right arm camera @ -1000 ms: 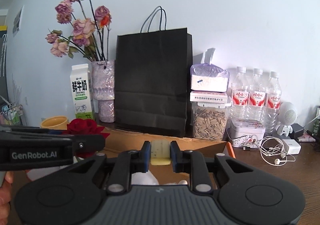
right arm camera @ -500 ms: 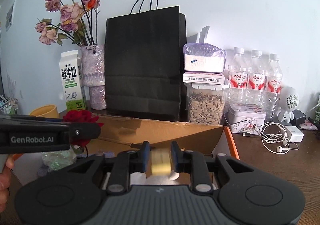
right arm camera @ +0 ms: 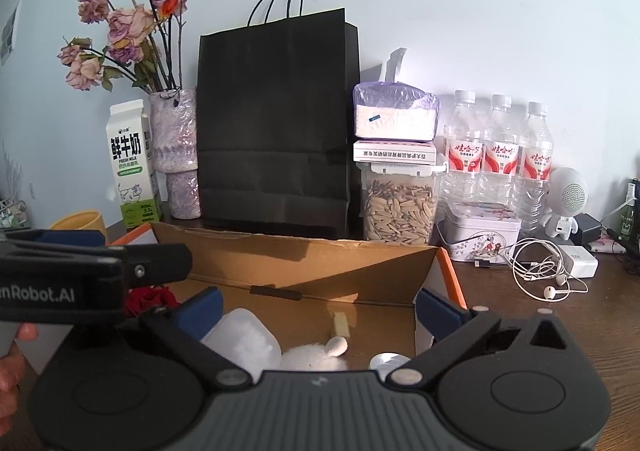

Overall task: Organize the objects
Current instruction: 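Open both tools to drop the rose and sponge into the box, then withdraw both tools from the box back toward the table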

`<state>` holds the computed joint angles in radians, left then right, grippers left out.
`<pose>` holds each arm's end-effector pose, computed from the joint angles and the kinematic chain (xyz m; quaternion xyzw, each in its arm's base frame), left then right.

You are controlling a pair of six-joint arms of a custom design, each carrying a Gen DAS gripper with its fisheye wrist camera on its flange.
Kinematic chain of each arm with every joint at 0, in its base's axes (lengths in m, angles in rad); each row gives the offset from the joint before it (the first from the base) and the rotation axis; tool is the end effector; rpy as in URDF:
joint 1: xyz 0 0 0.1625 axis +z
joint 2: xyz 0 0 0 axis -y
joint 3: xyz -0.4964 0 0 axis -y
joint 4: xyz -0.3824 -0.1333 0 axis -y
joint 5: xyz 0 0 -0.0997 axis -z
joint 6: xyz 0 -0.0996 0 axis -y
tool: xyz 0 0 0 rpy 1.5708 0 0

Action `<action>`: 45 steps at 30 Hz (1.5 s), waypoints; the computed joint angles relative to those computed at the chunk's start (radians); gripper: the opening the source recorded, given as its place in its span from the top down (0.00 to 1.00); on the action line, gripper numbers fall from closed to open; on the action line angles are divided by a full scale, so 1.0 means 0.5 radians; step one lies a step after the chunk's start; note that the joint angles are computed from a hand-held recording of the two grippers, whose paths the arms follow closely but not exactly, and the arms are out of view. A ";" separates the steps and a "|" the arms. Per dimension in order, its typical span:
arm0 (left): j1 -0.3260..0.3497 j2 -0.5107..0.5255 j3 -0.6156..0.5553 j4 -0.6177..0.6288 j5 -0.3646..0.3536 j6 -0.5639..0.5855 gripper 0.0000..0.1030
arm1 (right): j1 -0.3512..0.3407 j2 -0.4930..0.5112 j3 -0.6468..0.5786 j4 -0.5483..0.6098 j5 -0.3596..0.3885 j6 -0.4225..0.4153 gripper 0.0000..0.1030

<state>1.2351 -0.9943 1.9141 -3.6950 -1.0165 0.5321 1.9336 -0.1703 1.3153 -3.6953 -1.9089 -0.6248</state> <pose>-0.0279 -0.6438 0.3372 0.1926 0.7844 -0.5201 0.2778 0.3708 -0.6943 -0.0712 0.3426 -0.8035 0.4403 0.2078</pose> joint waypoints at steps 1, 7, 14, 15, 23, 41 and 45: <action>-0.003 -0.005 0.006 -0.008 -0.003 0.000 0.00 | 0.001 -0.002 0.004 -0.003 0.001 0.000 0.00; -0.031 -0.062 0.094 -0.091 -0.052 0.019 0.00 | 0.016 -0.034 0.080 -0.093 0.025 -0.029 0.00; -0.068 -0.180 0.274 -0.180 -0.043 0.024 0.00 | 0.038 -0.118 0.315 -0.304 0.082 -0.081 0.00; -0.075 -0.196 0.300 -0.193 -0.036 0.024 0.00 | 0.041 -0.133 0.356 -0.321 0.088 -0.086 0.00; -0.139 -0.301 0.527 -0.291 0.040 0.019 0.00 | 0.059 -0.224 0.672 -0.478 0.118 -0.079 0.00; -0.180 -0.501 0.927 -0.207 0.300 -0.113 0.00 | 0.028 -0.319 1.185 -0.570 -0.027 0.010 0.11; -0.188 -0.516 0.984 -0.177 0.355 -0.155 0.00 | 0.005 -0.336 1.208 -0.498 -0.002 0.055 0.28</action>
<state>1.1413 -1.2523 2.4062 -3.7835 -0.8393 0.4544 1.9363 -0.3381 1.9193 -3.9442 -1.9099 -0.5971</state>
